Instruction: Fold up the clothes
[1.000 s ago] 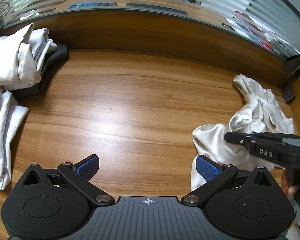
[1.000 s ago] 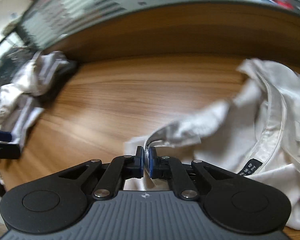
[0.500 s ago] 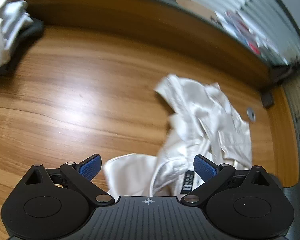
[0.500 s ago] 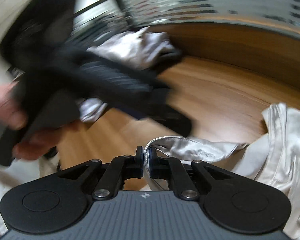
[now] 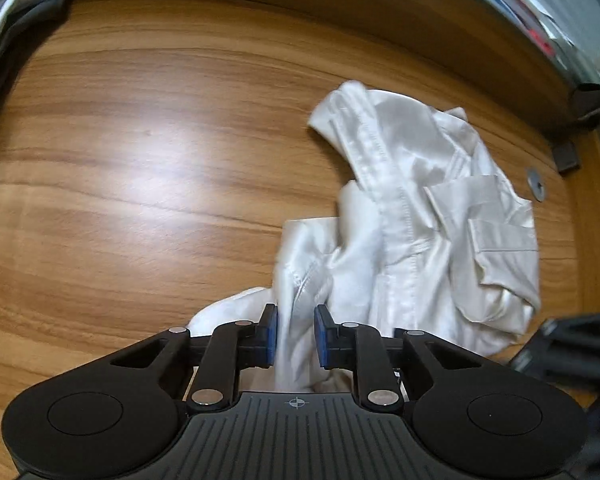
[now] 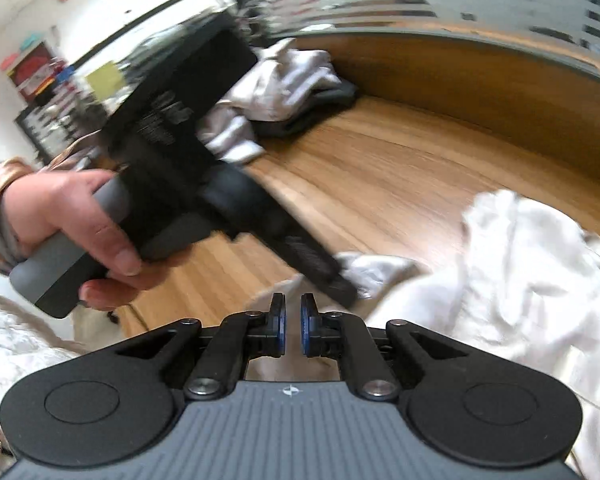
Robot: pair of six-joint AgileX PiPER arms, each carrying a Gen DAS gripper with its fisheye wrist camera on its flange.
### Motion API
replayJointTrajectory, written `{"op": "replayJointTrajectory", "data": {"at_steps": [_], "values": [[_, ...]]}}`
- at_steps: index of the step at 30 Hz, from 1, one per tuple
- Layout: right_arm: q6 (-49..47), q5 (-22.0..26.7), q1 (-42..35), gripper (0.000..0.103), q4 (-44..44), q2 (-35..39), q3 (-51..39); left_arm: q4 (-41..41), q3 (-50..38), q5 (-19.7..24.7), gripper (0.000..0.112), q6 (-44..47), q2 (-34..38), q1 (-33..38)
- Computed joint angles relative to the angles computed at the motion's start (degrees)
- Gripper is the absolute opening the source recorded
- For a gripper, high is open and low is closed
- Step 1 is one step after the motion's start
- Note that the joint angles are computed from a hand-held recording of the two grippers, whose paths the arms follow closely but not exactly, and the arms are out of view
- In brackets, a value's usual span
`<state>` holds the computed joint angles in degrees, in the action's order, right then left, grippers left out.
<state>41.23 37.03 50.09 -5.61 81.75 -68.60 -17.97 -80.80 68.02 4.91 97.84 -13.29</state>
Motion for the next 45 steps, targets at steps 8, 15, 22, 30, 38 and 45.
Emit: {"op": "replayJointTrajectory", "data": {"at_steps": [8,15,22,30,38,45], "values": [[17.75,10.67,-2.20,0.030,-13.31,1.07,1.16,-0.50,3.51,-1.26,0.018,0.74,-0.47,3.62],[14.58,10.55,-8.87,0.047,-13.25,7.63,-0.40,-1.78,2.61,-1.72,0.042,0.40,2.26,4.22],[5.97,9.26,-14.73,0.059,-7.73,15.41,-7.00,-1.93,0.73,-1.41,0.047,0.51,5.91,3.23],[-1.11,16.11,-16.81,0.063,-3.94,25.84,-18.55,-2.26,0.95,-1.84,0.042,0.63,6.64,2.04],[-1.20,17.92,-17.38,0.007,-5.82,25.89,-18.60,-2.81,1.55,-4.61,0.007,1.81,3.65,3.83],[7.31,17.34,-20.37,0.005,-10.67,11.68,-11.50,-6.39,-11.64,-0.86,0.006,-1.54,4.89,7.77]]}}
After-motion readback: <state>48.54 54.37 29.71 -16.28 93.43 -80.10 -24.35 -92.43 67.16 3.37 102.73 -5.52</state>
